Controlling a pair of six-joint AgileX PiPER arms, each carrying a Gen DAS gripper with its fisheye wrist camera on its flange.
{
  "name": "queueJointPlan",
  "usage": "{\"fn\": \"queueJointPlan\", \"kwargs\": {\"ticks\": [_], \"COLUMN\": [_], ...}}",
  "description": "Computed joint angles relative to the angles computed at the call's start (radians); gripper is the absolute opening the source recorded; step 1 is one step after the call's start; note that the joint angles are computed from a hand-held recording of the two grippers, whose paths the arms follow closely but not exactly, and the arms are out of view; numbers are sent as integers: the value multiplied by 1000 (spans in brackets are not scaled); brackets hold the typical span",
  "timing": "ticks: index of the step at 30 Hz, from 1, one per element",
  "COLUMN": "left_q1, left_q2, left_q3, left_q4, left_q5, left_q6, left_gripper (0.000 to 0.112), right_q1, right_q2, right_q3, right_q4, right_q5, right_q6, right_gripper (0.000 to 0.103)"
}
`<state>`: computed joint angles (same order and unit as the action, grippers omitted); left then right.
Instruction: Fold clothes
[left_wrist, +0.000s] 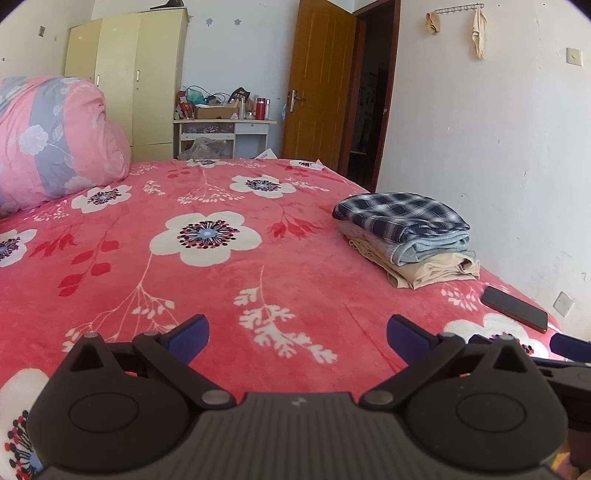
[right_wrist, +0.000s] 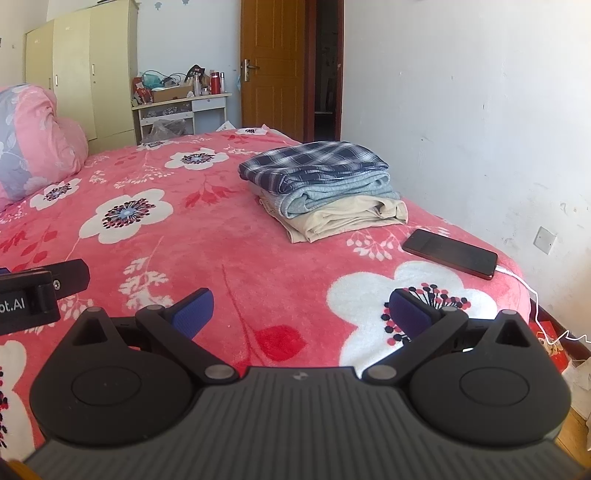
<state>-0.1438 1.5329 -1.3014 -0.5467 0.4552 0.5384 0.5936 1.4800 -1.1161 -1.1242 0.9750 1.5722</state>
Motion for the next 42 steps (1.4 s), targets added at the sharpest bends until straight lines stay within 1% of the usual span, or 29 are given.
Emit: {"fn": "queueJointPlan", "kwargs": {"ticks": [18,42], "left_q1": [-13,14], "left_q2": [7,12], "left_q3": [-3,-5], "left_q4": [24,2], "left_q5": [-1,9], "left_q6": [-22,0], "left_gripper": [103,103], "right_q1": [-18,-4], "right_q2": [-4,19], "right_q3": [9,-16], "right_q4": [6,14], "right_q5": [-17,-22], "right_q6": [-4,-18], "right_gripper": [102,102]}}
